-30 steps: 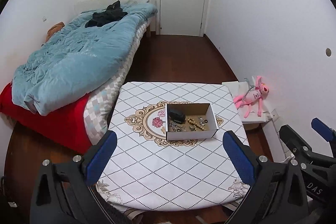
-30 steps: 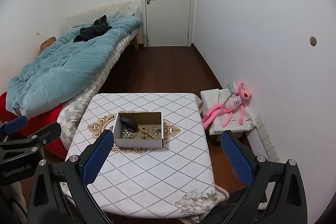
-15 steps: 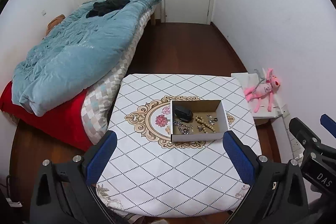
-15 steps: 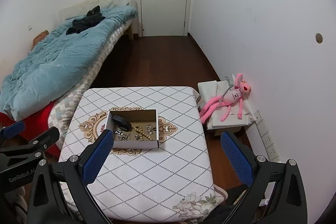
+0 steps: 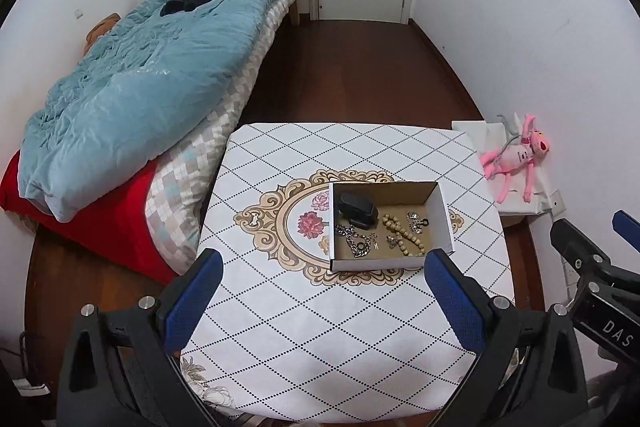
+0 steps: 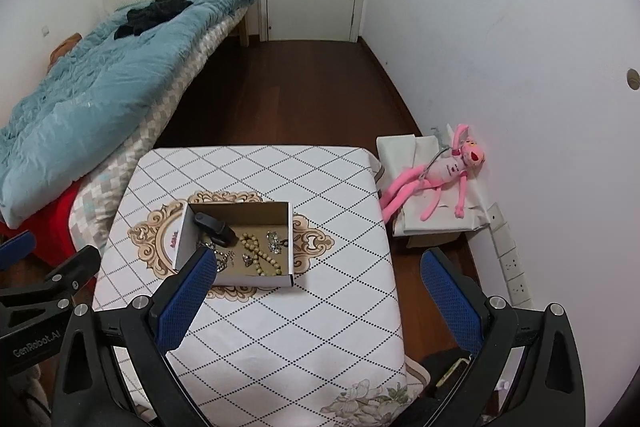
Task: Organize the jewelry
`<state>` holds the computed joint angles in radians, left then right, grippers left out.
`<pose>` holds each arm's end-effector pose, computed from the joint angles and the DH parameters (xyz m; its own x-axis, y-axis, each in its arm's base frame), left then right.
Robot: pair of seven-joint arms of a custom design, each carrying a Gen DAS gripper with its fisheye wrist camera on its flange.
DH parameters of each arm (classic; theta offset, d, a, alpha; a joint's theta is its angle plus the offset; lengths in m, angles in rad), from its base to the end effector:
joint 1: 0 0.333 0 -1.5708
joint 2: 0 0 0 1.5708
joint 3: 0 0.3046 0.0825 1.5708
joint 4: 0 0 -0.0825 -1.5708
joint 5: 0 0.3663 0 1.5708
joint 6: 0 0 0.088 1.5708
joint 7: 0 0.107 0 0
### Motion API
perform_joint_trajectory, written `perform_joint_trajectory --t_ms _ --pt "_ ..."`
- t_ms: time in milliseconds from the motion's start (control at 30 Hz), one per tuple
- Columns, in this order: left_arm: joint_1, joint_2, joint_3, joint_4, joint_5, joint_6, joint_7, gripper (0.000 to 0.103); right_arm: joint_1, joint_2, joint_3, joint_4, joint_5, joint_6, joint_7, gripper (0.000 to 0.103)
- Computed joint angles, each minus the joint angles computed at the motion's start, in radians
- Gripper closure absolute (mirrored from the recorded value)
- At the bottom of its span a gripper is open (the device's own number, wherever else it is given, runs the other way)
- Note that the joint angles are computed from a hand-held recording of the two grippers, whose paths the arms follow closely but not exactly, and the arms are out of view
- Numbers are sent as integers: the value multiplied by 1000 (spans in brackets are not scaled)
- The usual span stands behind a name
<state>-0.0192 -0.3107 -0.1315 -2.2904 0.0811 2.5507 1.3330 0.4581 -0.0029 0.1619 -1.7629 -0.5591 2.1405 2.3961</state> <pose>0.4803 -0.0791 0.5344 0.0231 -0.9996 0.0145 -0.8382 -0.0273 -0.5446 0.4848 0.3184 0.5897 -0.0347 -0.9895 0.1402 -0.8127 -0.0537 -0.5802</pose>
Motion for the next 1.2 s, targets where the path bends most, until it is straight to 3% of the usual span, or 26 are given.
perform_joint_trajectory --t_ms 1200 --pt "-2 17 9 -7 -16 5 31 0 -3 11 -7 -10 57 -1 -48 0"
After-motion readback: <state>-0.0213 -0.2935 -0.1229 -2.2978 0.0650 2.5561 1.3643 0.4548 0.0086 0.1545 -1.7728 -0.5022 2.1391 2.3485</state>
